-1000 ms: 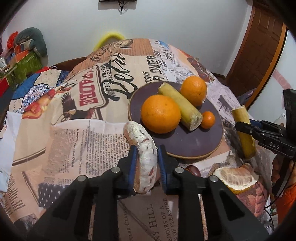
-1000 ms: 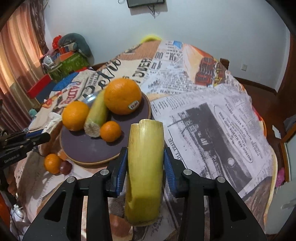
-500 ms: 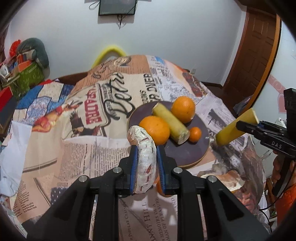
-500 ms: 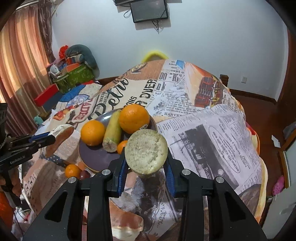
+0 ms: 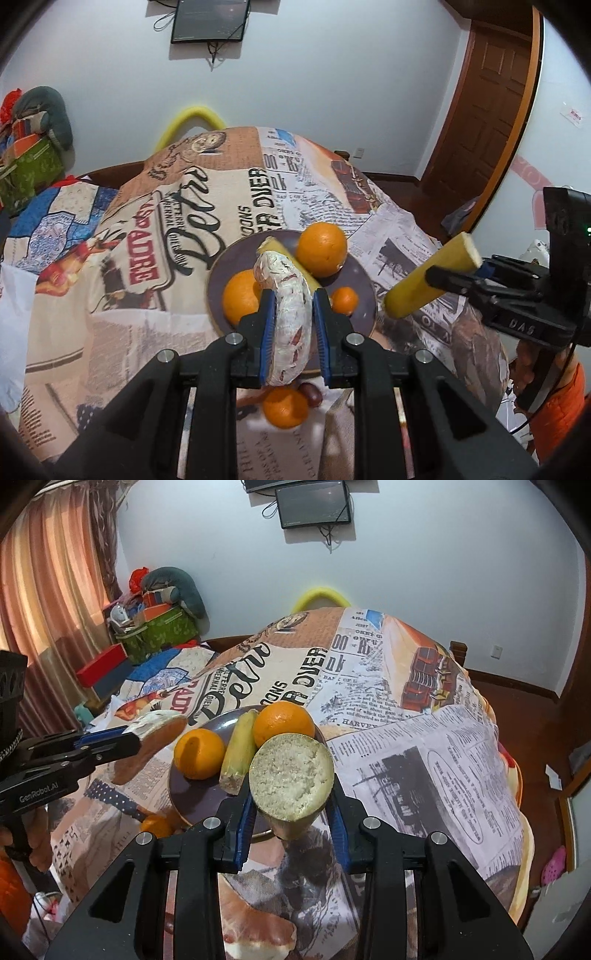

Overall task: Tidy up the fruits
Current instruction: 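Carry the green vegetable onto the plate with the right tool while the left tool places the pomelo segment there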

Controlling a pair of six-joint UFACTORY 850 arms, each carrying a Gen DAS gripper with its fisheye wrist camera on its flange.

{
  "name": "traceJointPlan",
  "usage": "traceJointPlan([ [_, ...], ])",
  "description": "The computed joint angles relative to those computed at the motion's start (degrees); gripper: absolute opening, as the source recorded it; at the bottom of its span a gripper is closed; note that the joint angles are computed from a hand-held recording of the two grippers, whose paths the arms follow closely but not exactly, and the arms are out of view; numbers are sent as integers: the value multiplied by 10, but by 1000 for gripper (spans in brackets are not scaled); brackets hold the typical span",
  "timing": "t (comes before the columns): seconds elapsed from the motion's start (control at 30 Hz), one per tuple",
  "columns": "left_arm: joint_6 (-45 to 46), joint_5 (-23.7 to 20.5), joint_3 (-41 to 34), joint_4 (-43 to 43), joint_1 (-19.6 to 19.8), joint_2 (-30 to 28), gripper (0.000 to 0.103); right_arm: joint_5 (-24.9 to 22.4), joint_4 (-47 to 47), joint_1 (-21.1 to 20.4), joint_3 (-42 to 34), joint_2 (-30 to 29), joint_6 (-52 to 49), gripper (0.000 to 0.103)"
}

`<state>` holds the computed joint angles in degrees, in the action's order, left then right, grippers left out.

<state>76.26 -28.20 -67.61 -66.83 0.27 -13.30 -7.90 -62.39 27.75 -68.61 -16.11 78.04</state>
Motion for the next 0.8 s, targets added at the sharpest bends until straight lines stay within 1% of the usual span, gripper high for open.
traceJointPlan([
  [0.3, -28, 3, -49, 0, -18, -45, 20, -16, 125, -1, -46, -42, -159, 33],
  [0.5, -42, 16, -78, 4, -26, -71, 20, -22, 166, -3, -78, -67, -224, 33],
  [0.67, -64, 16, -98, 22, -30, -93, 20, -26, 213, -3, -106, -91, -289, 33],
  [0.8, -81, 12, -109, 35, -33, -108, 20, -26, 223, -2, -121, -105, -310, 33],
])
